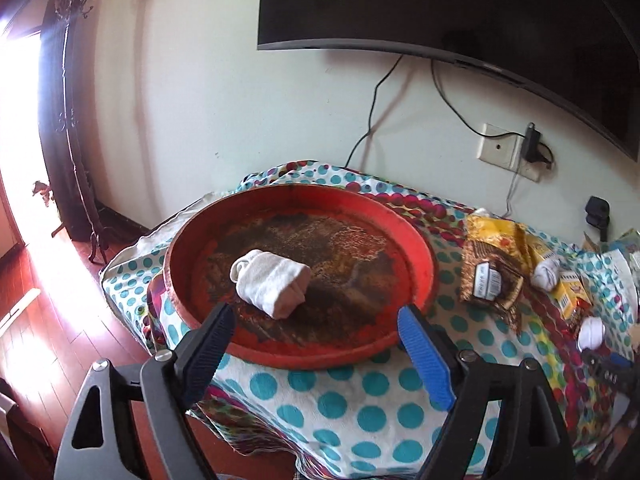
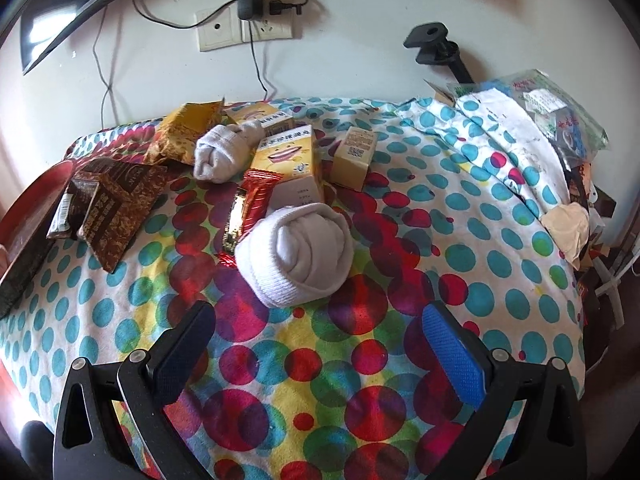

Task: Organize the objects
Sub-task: 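Carry the white sock over the red tray and open the left gripper, then grasp the rolled white sock with the right gripper, then carry the rolled sock into the red tray and open the right gripper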

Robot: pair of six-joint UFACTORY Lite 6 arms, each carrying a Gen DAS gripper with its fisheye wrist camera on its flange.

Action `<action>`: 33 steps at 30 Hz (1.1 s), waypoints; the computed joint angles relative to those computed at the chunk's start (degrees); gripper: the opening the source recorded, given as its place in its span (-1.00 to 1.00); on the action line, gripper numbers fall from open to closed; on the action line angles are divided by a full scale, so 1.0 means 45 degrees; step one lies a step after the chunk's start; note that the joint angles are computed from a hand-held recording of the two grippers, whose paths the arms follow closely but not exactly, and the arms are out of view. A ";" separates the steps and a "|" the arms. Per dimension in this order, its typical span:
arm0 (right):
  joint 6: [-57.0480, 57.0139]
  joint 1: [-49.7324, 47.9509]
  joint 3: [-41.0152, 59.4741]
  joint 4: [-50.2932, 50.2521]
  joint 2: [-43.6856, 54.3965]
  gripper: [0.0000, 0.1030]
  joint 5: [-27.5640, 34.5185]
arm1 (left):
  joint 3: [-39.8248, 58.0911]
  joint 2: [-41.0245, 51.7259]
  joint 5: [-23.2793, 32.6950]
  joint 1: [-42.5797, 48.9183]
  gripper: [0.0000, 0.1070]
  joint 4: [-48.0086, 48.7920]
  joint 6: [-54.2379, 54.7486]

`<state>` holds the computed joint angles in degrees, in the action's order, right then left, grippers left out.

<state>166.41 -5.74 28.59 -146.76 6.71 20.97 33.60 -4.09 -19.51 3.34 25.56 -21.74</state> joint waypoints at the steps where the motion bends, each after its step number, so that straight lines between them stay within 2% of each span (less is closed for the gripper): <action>1: 0.0514 -0.0232 0.0114 -0.0493 0.0141 1.00 -0.0071 | -0.0431 -0.0094 -0.0451 -0.0220 0.61 -0.0926 0.1123; 3: 0.0408 -0.0470 0.0495 -0.0360 0.0492 1.00 -0.0172 | -0.0676 0.0067 -0.0684 -0.0498 0.61 -0.1247 0.1769; 4: -0.0036 -0.0498 0.0790 0.0032 0.0733 0.99 -0.0324 | -0.0612 0.0305 -0.0728 -0.0624 0.61 -0.0754 0.1293; 6: -0.0432 -0.0465 0.1254 0.0252 0.1155 0.85 -0.0452 | -0.0632 0.0531 -0.1050 -0.0642 0.61 0.0628 0.0000; 7: -0.0221 -0.0418 0.1322 -0.0095 0.1231 0.62 -0.0339 | -0.0755 0.0507 -0.1146 -0.0747 0.61 0.0555 0.0152; 8: -0.0148 -0.0255 0.1408 -0.0226 0.1288 0.32 -0.0276 | -0.0918 0.0540 -0.1357 -0.0924 0.60 0.0086 0.0750; 10: -0.1482 0.0260 0.1640 0.1110 0.1452 -0.06 -0.0076 | -0.1049 0.0724 -0.1455 -0.1166 0.61 -0.0235 0.1253; 12: -0.2873 0.0791 0.1714 0.2572 0.1475 -0.10 0.0227 | -0.1044 0.0991 -0.1470 -0.1194 0.60 -0.0169 0.1078; 13: -0.2794 0.0839 0.1581 0.2503 0.1286 -0.13 0.0247 | -0.0996 0.1144 -0.1435 -0.1171 0.60 -0.0089 0.0971; 15: -0.2680 0.1029 0.1028 0.2519 0.0520 -0.15 0.0414 | -0.0842 0.1381 -0.1253 -0.1163 0.60 -0.0325 0.1128; 18: -0.4332 0.1762 0.0439 0.4301 -0.1001 -0.15 0.0425 | -0.0751 0.1481 -0.1224 -0.0991 0.60 -0.0451 0.1104; 21: -0.7107 0.2880 0.0621 0.7038 -0.2218 -0.15 0.0451 | -0.0676 0.1524 -0.1105 -0.0836 0.61 -0.0661 0.1179; 24: -1.0147 0.4186 0.2075 0.9946 -0.2257 -0.15 0.0447 | -0.0664 0.1518 -0.0876 -0.0678 0.60 -0.1199 0.1542; 28: -1.3925 0.6198 0.5481 1.3009 -0.0156 -0.15 0.1068 | -0.0832 0.1109 -0.0814 -0.0142 0.61 -0.1195 0.1264; 33: -1.7872 0.7646 1.1114 1.6401 0.4525 -0.15 0.0889 | -0.0666 0.1350 -0.0994 0.0856 0.61 -0.1614 0.1272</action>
<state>85.98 28.66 78.60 -72.96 27.07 24.97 30.60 1.99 -23.98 7.20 18.30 -16.02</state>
